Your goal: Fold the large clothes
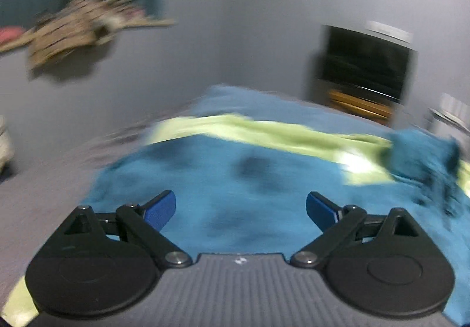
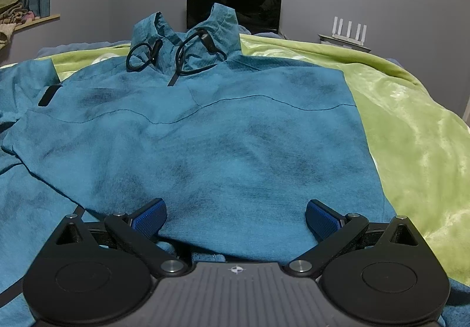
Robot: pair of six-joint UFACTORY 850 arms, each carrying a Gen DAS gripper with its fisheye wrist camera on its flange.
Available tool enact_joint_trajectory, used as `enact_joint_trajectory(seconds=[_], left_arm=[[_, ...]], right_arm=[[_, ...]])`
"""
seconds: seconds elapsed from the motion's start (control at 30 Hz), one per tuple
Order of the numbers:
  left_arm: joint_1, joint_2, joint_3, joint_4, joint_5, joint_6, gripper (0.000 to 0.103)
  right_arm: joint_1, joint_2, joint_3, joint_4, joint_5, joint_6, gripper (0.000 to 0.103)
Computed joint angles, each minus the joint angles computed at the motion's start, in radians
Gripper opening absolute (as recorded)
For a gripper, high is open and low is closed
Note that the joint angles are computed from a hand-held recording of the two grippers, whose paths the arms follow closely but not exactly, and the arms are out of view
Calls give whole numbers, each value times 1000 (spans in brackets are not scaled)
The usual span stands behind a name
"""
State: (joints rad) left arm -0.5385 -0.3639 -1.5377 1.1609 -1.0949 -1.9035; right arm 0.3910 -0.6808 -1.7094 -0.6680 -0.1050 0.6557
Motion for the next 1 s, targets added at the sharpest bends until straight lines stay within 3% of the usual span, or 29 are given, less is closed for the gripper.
enact_joint_trajectory(seconds=[0.2, 0.3, 0.43, 0.57, 0.63, 0.7, 0.73, 0.77, 0.83, 0.93, 1.0], left_arm=[[93, 159, 247, -114, 117, -209, 95], [124, 221, 357, -134, 222, -353, 95], [161, 280, 485, -18, 385, -670, 94], [178, 290, 541, 152, 424, -903, 86], [179, 289, 552, 209, 423, -952, 68], [182, 285, 558, 264, 428, -1013, 41], [183, 279, 555, 271, 422, -1023, 20], [176, 271, 543, 257, 397, -1010, 13], [150, 260, 508, 212, 318, -934, 2], [89, 209, 387, 209, 142, -703, 0], [62, 195, 334, 290, 129, -652, 0]], right_arm=[[0, -3, -5, 19, -6, -25, 103], [0, -3, -4, 10, -4, -16, 103], [-1, -4, -5, 6, -3, -15, 103], [0, -5, -5, 4, -3, -13, 103], [0, -5, -6, 5, -4, -13, 103], [0, -5, -6, 5, -4, -13, 103], [0, -5, -6, 5, -4, -13, 103], [0, -5, -6, 5, -4, -13, 103], [0, -6, -7, 1, -4, -10, 103], [0, -6, -7, 1, -3, -10, 103], [-1, -7, -8, 16, -3, -26, 103]])
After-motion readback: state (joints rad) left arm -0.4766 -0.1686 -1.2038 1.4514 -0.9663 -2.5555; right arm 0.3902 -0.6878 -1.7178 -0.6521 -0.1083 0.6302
